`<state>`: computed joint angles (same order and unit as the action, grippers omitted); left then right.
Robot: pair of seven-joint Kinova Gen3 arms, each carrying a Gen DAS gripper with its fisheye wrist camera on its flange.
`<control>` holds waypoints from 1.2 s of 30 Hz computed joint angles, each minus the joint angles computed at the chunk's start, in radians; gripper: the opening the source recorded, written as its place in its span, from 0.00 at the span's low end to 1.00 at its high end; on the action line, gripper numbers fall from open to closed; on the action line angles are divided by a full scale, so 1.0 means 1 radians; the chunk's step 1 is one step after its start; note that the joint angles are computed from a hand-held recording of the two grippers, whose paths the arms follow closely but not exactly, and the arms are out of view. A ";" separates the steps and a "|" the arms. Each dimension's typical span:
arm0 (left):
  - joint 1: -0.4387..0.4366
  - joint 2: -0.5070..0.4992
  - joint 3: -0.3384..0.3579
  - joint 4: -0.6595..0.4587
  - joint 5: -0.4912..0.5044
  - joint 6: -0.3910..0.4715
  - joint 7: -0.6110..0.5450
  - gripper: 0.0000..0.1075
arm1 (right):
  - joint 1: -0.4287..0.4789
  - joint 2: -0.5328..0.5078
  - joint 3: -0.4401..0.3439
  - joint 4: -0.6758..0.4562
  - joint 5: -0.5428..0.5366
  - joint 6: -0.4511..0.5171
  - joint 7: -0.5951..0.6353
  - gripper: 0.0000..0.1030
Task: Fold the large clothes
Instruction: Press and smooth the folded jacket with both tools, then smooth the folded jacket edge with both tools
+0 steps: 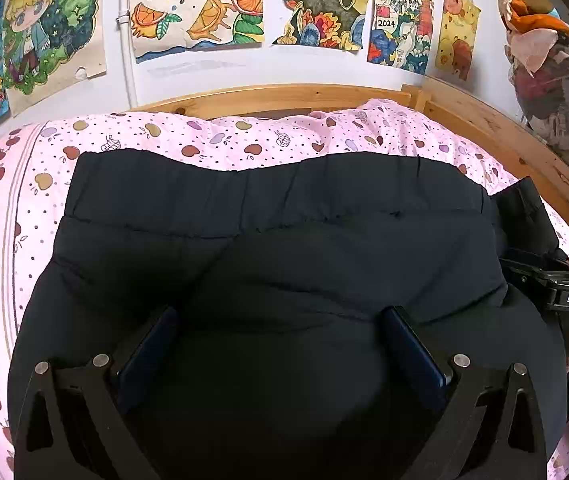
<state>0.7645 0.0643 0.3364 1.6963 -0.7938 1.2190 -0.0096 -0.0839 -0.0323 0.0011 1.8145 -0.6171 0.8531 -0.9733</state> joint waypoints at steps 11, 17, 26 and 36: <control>-0.013 -0.014 -0.007 0.027 0.012 -0.050 0.003 0.96 | 0.007 -0.003 0.013 0.032 -0.060 -0.033 0.072 0.93; -0.012 -0.014 0.005 0.041 -0.005 -0.054 0.021 0.96 | 0.018 -0.014 0.022 0.058 -0.110 -0.043 0.124 0.93; -0.020 -0.028 0.017 0.065 -0.022 -0.072 0.041 0.96 | 0.023 -0.026 0.036 0.083 -0.162 -0.053 0.178 0.93; 0.071 -0.009 0.072 0.070 -0.161 0.067 0.162 0.96 | 0.030 -0.105 0.106 0.181 -0.333 -0.066 0.357 0.95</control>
<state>0.8355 0.0552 0.4085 1.7663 -0.9550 1.2857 0.1526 -0.0543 -0.1369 0.1072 1.9950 -0.9503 0.7869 -0.6161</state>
